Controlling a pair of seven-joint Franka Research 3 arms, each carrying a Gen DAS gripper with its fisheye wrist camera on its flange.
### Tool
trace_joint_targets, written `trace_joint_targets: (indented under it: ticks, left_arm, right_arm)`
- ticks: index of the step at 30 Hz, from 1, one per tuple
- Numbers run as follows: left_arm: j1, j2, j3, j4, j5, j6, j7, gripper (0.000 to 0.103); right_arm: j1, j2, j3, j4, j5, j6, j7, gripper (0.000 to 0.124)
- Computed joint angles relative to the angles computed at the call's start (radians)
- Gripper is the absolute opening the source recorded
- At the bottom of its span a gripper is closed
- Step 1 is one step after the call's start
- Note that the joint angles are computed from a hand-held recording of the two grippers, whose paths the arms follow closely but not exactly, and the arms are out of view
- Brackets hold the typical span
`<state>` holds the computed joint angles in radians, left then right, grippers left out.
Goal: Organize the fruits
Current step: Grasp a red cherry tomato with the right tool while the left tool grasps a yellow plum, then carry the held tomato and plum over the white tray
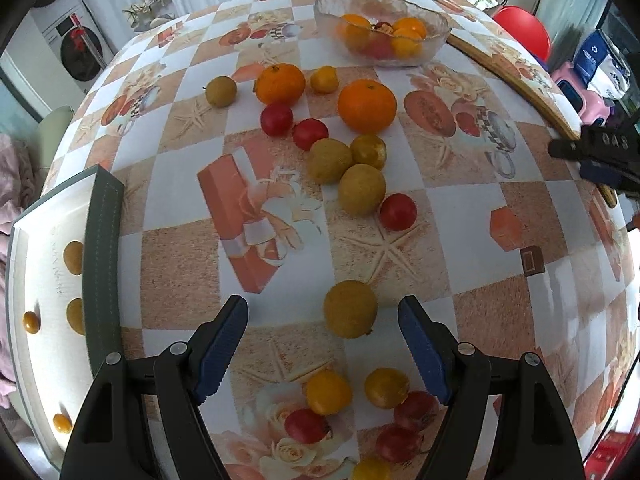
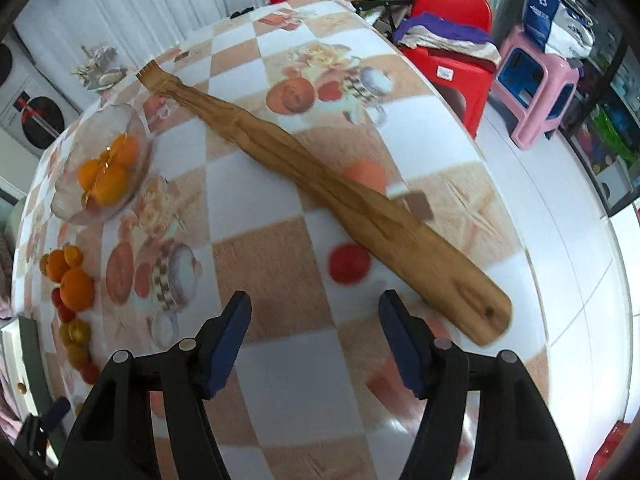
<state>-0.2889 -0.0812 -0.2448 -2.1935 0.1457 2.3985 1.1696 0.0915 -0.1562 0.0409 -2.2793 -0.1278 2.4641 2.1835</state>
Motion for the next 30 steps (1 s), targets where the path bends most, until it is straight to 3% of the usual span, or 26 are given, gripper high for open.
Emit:
trace_joint_targets:
  ticks: [2, 4, 6, 7, 9, 12, 24, 25, 27, 30]
  left_arm:
    - [-0.001, 0.002, -0.002, 0.002, 0.006, 0.003, -0.012, 0.079]
    - [-0.002, 0.008, -0.003, 0.009, 0.005, 0.0, -0.015, 0.079]
    - [-0.003, 0.01, -0.003, 0.01, 0.006, 0.002, -0.016, 0.079]
    - [-0.003, 0.01, -0.003, 0.009, 0.006, 0.005, -0.016, 0.078]
    - [-0.004, 0.005, 0.0, 0.0, -0.017, 0.023, 0.0, 0.067]
    - [-0.003, 0.0, 0.001, -0.004, -0.021, 0.027, 0.0, 0.063]
    - [0.003, -0.01, 0.008, -0.017, -0.045, 0.037, 0.045, 0.063]
    - [0.003, -0.009, 0.008, -0.019, -0.047, 0.042, 0.048, 0.06]
    - [0.001, -0.019, 0.01, -0.03, -0.061, 0.059, 0.066, 0.042]
    - [-0.002, -0.022, 0.018, -0.033, -0.109, 0.073, 0.112, 0.028]
  right_arm:
    - [-0.005, 0.021, 0.005, 0.018, -0.035, 0.005, 0.026, 0.062]
    - [-0.008, 0.04, 0.008, 0.039, -0.085, -0.004, 0.065, 0.048]
    - [-0.007, 0.044, 0.004, 0.045, -0.113, -0.013, 0.079, 0.022]
    - [-0.006, 0.04, -0.001, 0.04, -0.111, -0.009, 0.074, 0.02]
    - [-0.002, 0.022, -0.011, 0.023, -0.081, 0.001, 0.04, 0.02]
    - [0.006, -0.015, -0.024, -0.017, 0.025, 0.026, -0.036, 0.02]
    - [0.074, -0.16, 0.019, -0.13, 0.278, -0.025, -0.177, 0.02]
    - [0.078, -0.166, 0.023, -0.133, 0.287, -0.027, -0.179, 0.02]
    - [0.083, -0.178, 0.028, -0.138, 0.299, -0.031, -0.186, 0.02]
    - [0.09, -0.185, 0.038, -0.138, 0.306, -0.036, -0.184, 0.02]
